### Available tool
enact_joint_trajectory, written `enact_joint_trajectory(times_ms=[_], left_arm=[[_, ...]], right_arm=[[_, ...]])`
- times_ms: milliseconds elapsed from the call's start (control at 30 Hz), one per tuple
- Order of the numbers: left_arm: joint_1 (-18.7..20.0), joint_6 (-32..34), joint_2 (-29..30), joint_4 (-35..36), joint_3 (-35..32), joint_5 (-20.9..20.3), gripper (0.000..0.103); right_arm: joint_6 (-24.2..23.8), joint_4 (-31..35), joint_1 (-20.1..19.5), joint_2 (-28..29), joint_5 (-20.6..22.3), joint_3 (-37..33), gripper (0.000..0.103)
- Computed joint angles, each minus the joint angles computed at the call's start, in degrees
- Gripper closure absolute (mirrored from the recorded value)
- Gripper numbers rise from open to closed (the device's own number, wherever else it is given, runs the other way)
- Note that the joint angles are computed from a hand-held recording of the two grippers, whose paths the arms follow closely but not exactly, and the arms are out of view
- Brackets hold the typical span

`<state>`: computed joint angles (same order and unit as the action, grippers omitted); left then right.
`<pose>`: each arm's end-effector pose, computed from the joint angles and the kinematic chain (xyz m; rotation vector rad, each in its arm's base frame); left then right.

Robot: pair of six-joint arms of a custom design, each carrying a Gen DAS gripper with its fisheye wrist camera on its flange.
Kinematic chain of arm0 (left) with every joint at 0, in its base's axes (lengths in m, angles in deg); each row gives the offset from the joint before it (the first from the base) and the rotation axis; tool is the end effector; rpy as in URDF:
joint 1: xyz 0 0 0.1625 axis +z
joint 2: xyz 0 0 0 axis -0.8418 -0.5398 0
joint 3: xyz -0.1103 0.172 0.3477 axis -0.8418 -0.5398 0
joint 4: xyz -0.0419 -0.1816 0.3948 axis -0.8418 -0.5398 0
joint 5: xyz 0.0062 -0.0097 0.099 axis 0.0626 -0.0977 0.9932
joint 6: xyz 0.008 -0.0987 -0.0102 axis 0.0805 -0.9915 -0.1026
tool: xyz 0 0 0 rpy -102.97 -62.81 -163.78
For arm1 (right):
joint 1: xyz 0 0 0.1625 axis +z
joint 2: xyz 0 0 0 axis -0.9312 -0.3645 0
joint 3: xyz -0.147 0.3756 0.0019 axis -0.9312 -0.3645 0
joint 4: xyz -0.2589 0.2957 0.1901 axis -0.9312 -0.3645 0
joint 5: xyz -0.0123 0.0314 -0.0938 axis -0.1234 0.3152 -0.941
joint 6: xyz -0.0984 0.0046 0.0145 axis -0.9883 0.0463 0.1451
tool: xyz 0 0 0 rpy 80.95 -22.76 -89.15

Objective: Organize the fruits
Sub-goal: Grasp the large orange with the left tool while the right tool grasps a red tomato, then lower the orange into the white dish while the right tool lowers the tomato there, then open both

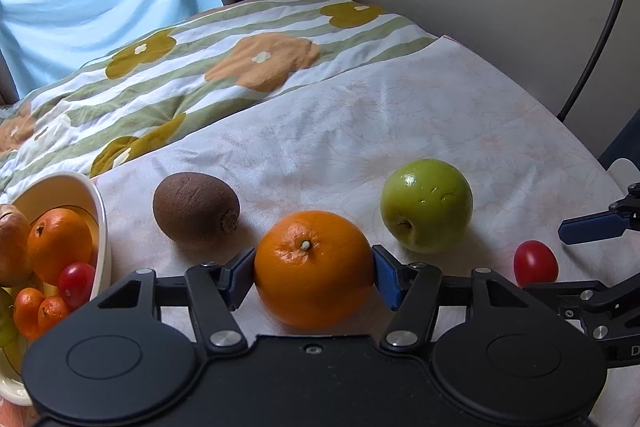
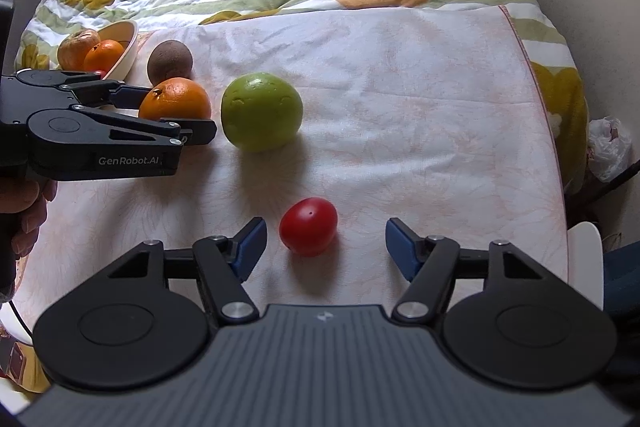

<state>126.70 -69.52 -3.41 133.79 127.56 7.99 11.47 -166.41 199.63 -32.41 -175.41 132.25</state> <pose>-0.0263 -0.5444 0.2873 1.5059 2.2529 -0.3107 0.4029 -0.3916 -0.0725 -0.1821 -2.2211 0.8891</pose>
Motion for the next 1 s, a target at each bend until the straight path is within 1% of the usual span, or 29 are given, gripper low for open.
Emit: enact_joint_trajectory(times_ms=[200,333,467,500,567,600,767,1000], left_arm=[[-0.1,-0.5,-1.0,-0.7,1.1,-0.5,0.038],[0.0,-0.7,-1.8,-0.9,1.4,-1.0,0.038],[0.3,-0.9,-2.7,-1.3,1.6,-1.6,0.038],[0.3,-1.0,-3.0,-1.4,1.7,-1.8,0.038],[0.4,-1.2,-3.6,-1.7,1.9,-2.1,0.038],[0.5,-1.3,-4.0,-1.7,1.9,-2.1,0.038],[0.5,-2.4,-6.4,-2.0,2.6,-2.3,0.038],[0.3,-6.5,-10.4,-1.9,3.3,-2.7,0.038]], right_arm=[[-1.7,-1.8,-0.4,0.4,1.3,-0.3,0.031],[-3.3,-2.8,-0.5,1.0,1.2,-0.7,0.036],[-4.7,-3.6,-0.5,1.6,0.7,-1.2,0.037],[-5.2,-3.8,-0.6,1.7,0.7,-1.3,0.040],[-6.1,-3.6,-0.7,1.8,0.8,-1.6,0.054],[-6.4,-3.3,-0.8,1.9,0.8,-1.7,0.056],[-8.0,-2.5,-0.5,2.3,-0.1,-2.5,0.056],[-11.4,-2.9,0.6,2.5,-0.2,-4.1,0.056]])
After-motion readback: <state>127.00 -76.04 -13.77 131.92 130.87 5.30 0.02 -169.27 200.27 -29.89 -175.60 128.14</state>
